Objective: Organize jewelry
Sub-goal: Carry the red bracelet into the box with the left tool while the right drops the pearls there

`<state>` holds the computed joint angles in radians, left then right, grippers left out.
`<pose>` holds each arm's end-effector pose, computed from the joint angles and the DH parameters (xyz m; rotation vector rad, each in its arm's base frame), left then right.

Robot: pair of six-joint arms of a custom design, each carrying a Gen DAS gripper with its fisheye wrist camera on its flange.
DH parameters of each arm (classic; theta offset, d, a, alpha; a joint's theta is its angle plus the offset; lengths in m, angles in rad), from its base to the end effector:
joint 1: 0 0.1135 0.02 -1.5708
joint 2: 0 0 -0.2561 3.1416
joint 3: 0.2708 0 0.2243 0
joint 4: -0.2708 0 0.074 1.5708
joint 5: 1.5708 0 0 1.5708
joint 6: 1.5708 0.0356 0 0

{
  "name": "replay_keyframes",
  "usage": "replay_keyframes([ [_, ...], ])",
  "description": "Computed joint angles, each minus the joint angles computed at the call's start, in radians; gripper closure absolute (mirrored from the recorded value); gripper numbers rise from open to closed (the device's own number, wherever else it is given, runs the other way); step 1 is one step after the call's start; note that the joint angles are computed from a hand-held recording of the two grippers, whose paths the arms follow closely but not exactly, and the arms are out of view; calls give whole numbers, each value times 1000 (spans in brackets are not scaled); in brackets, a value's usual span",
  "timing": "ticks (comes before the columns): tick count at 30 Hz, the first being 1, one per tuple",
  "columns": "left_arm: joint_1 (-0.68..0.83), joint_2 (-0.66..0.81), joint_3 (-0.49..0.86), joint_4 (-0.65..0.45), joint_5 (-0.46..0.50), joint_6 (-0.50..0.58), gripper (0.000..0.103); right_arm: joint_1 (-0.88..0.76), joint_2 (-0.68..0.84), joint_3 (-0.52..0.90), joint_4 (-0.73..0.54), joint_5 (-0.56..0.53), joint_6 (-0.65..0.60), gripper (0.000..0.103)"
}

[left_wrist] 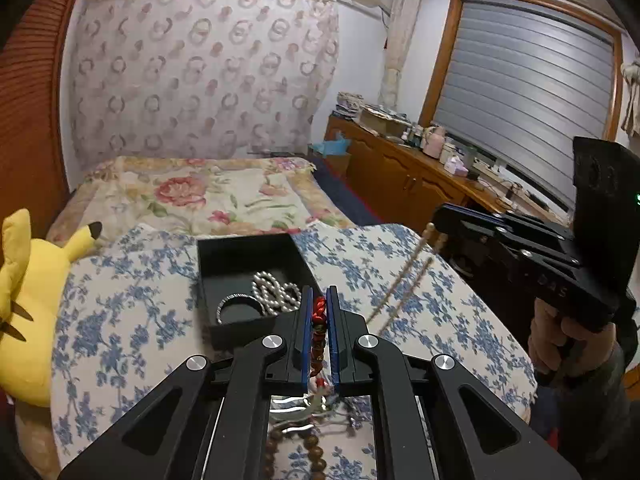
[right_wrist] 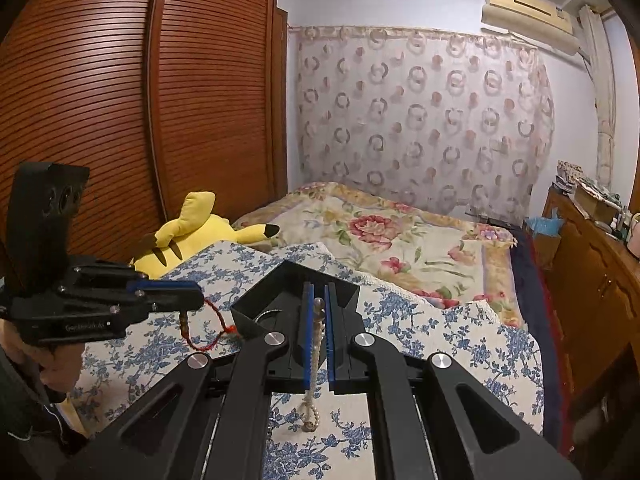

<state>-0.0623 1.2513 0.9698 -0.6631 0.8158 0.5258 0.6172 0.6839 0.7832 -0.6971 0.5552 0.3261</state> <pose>0.2195 -0.0397 0.2745 0.9531 2.0616 -0.7788 0.1061 0.0523 0.2978 0.0084 2.0696 -0.0277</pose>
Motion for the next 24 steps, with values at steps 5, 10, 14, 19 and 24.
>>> replay_keyframes([
  [5, -14, 36, 17, 45, -34, -27, 97, -12, 16, 44, 6, 2, -35, 97],
  [10, -41, 81, 29, 101, -78, -61, 97, -58, 66, 109, 29, -20, -93, 97],
  [14, -65, 128, 63, 133, -117, -83, 97, -103, 113, 160, 52, -46, -143, 97],
  [19, -95, 193, 111, 172, -159, -116, 97, -187, 195, 232, 108, -110, -206, 97],
  [24, -126, 292, 174, 209, -201, -150, 97, -245, 292, 290, 160, -155, -258, 97],
])
